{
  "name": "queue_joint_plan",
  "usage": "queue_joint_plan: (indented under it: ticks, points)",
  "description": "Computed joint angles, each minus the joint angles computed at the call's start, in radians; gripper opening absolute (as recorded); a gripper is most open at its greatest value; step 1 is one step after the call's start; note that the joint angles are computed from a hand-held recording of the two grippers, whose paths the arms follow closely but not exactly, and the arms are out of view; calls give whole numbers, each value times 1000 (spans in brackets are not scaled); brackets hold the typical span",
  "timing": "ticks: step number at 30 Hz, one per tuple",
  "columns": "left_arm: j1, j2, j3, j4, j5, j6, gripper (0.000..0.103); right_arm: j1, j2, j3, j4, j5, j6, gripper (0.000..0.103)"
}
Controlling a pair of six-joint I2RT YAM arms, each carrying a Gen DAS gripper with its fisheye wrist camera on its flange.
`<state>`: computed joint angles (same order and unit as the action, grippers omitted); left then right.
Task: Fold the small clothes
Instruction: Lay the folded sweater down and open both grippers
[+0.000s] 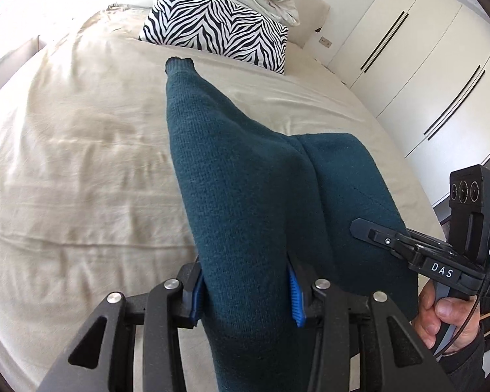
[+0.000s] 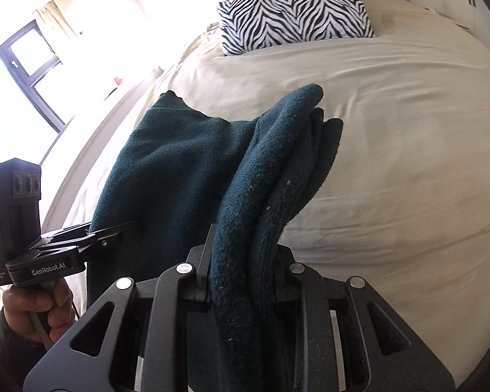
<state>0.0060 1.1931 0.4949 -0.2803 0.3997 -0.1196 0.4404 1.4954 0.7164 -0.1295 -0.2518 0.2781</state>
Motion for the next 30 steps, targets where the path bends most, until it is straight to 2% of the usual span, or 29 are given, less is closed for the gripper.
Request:
queue_joint_plan:
  ticks: [2, 5, 8, 10, 12, 14, 16, 20, 22, 24, 26, 28, 30]
  points:
    - [87, -38, -53, -26, 40, 76, 44, 78, 18, -21, 43, 13, 67, 21]
    - [192, 24, -128, 15, 106, 149, 44, 157, 58, -76, 137, 26, 159, 21]
    - [203, 179, -189, 176, 86, 168, 48, 174, 169, -101, 223, 12, 198, 22]
    - [250, 279, -228, 304, 137, 172, 59, 156, 230, -173, 315, 2, 225, 26]
    - [286, 313, -247, 351, 183, 166, 61, 76, 298, -248, 495, -124, 278, 29]
    - [279, 307, -260, 374, 170, 156, 64, 3, 357, -318, 666, -246, 333, 30]
    - [268, 299, -270, 388, 156, 143, 66, -32, 375, -370, 747, -290, 335, 32]
    - [266, 271, -278, 381, 150, 112, 67, -38, 293, -431, 746, -255, 362, 39]
    - [241, 219, -283, 359, 121, 75, 67, -52, 219, -456, 706, -218, 377, 42]
    - [227, 83, -307, 290, 67, 55, 66, -56, 62, -501, 611, -151, 378, 44]
    - [226, -122, -341, 180, 13, 45, 65, -47, -156, -536, 481, -100, 369, 44]
    - [228, -323, -356, 56, 3, 26, 65, -27, -327, -545, 392, -104, 379, 44]
    - [203, -490, -365, -50, -25, 12, 67, 37, -412, -544, 364, -102, 404, 44]
